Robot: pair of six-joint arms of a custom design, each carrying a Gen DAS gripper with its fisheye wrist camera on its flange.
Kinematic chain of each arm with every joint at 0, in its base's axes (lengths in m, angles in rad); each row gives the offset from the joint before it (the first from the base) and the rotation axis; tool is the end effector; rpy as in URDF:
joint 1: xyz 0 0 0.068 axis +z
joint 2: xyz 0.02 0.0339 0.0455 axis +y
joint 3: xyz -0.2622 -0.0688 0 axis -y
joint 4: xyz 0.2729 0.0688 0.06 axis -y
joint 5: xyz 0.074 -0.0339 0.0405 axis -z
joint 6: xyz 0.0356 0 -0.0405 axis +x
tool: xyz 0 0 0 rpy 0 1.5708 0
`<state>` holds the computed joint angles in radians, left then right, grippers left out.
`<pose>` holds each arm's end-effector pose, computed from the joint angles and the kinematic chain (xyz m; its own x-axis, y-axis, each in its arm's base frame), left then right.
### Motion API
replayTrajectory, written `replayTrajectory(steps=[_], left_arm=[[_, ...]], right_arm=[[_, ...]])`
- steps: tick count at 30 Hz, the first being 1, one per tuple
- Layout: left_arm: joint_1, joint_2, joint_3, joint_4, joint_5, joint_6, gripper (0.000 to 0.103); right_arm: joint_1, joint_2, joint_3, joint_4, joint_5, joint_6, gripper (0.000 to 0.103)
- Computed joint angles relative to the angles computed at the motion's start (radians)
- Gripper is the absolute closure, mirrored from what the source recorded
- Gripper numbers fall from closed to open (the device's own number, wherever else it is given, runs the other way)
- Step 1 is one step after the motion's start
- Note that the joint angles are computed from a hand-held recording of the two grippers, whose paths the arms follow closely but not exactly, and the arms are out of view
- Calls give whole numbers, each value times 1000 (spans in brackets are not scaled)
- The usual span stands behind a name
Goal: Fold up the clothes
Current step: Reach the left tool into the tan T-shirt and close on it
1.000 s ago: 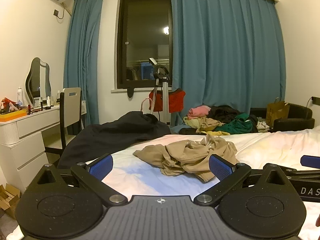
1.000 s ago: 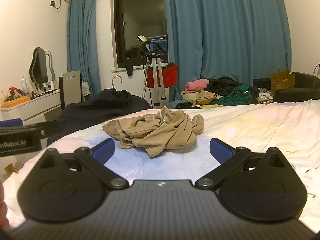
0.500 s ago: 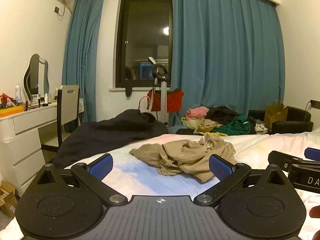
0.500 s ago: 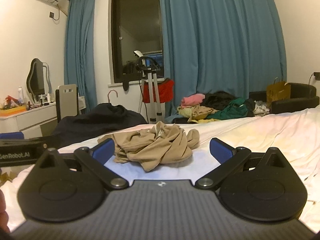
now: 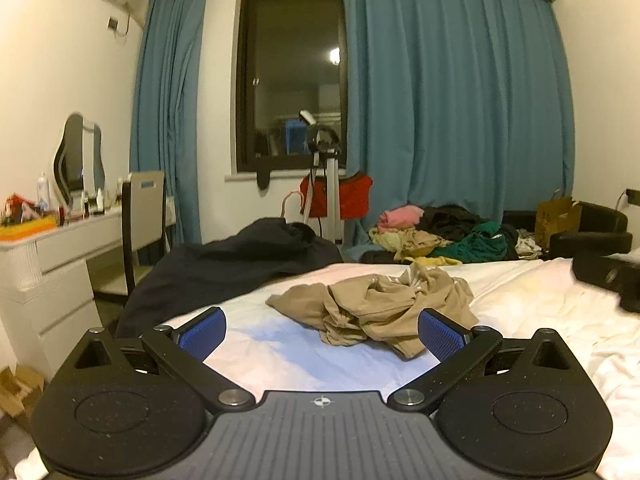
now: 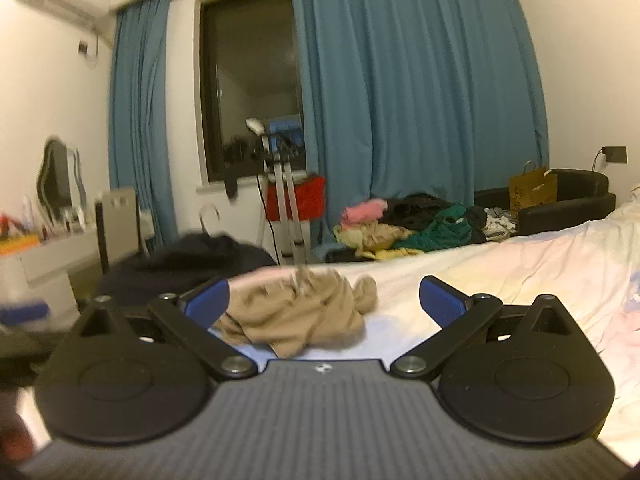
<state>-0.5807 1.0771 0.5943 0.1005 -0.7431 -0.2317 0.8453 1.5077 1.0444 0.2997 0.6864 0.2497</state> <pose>0.2292 -0.1216 0.2334 -0.2758 -0.0213 -0.9610 -0.1892 0.9814 0.0326 0.2654 0.2653 0.2904 -0.1452 0.1244 -0.9816 -0.1321 0.9808 0.1438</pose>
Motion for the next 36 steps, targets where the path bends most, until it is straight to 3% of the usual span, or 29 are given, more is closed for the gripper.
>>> replayTrajectory(steps=[4, 11, 19, 24, 26, 33, 36], left_arm=[[-24, -7, 86, -138, -42, -78, 0], [-14, 94, 74, -21, -37, 17, 0], [188, 445, 282, -50, 227, 94, 1], [335, 705, 538, -160, 429, 104, 7], [372, 795, 611, -132, 493, 115, 8], [407, 1099, 814, 104, 486, 250, 25], [446, 1161, 858, 179, 592, 227, 25]], right_arm=[[15, -62, 2, -8, 29, -20, 0], [-51, -80, -3, -80, -43, 95, 0], [-85, -12, -25, -63, -83, 111, 0], [-167, 74, -28, -44, -256, 209, 0], [-193, 127, -4, -51, -311, 254, 0], [-236, 302, 91, -40, -407, 301, 0], [-245, 364, 135, -35, -437, 310, 0]])
